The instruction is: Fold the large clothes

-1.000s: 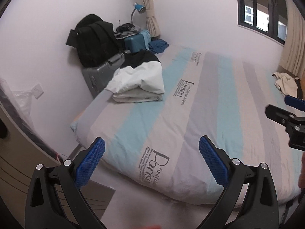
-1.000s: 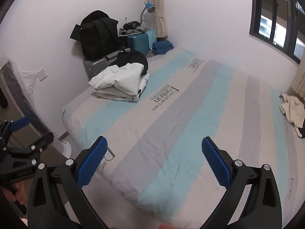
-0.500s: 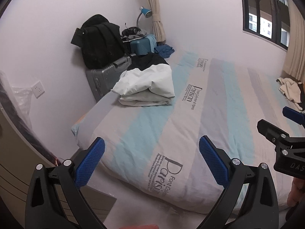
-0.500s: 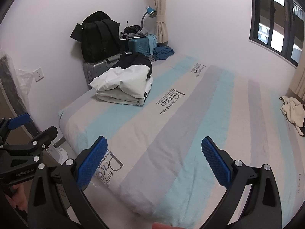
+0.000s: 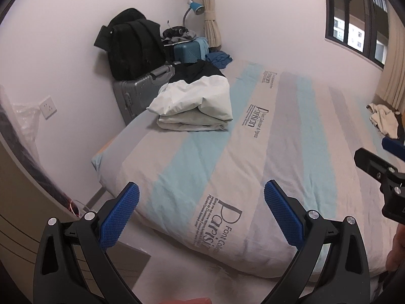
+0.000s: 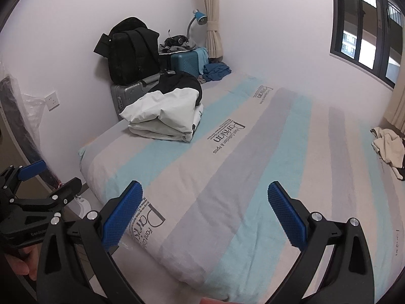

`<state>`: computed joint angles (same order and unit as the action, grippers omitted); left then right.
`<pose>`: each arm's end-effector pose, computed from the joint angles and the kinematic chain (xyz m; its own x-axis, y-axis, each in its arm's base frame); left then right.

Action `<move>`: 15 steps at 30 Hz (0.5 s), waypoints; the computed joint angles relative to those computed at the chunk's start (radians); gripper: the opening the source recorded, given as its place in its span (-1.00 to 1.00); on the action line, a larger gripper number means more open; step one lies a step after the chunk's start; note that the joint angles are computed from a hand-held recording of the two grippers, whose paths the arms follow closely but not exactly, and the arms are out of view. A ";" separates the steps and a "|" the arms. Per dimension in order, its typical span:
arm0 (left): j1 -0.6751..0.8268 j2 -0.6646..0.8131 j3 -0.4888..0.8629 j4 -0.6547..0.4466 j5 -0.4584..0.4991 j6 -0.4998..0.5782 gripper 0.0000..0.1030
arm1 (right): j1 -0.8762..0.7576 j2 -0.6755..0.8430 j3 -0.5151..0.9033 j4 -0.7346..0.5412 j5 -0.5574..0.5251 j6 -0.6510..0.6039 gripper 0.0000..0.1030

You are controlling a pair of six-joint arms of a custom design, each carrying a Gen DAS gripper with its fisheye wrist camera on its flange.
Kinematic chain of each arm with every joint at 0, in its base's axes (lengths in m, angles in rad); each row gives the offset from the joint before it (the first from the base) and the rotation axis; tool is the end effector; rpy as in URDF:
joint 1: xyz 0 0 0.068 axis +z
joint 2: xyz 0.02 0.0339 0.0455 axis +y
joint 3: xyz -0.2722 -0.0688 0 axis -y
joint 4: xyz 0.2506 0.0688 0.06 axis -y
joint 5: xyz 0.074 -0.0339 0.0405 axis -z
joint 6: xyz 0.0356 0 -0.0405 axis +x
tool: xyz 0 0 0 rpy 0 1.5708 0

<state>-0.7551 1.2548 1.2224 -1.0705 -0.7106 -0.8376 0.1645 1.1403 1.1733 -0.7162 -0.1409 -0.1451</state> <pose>0.1859 -0.1430 0.3339 -0.6618 -0.1506 -0.7344 -0.2786 0.9588 0.0545 0.2356 0.0442 0.3601 -0.5772 -0.2409 -0.7802 -0.3568 0.9339 -0.0244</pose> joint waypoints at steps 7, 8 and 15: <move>0.005 -0.026 -0.016 0.017 0.005 0.015 0.89 | 0.004 0.006 -0.003 0.001 -0.006 -0.005 0.85; 0.006 -0.026 -0.015 0.013 0.001 0.013 0.89 | 0.007 0.007 -0.003 0.003 -0.005 0.001 0.85; 0.035 -0.028 -0.024 0.028 0.022 0.031 0.89 | 0.020 0.014 -0.003 0.016 -0.004 -0.002 0.85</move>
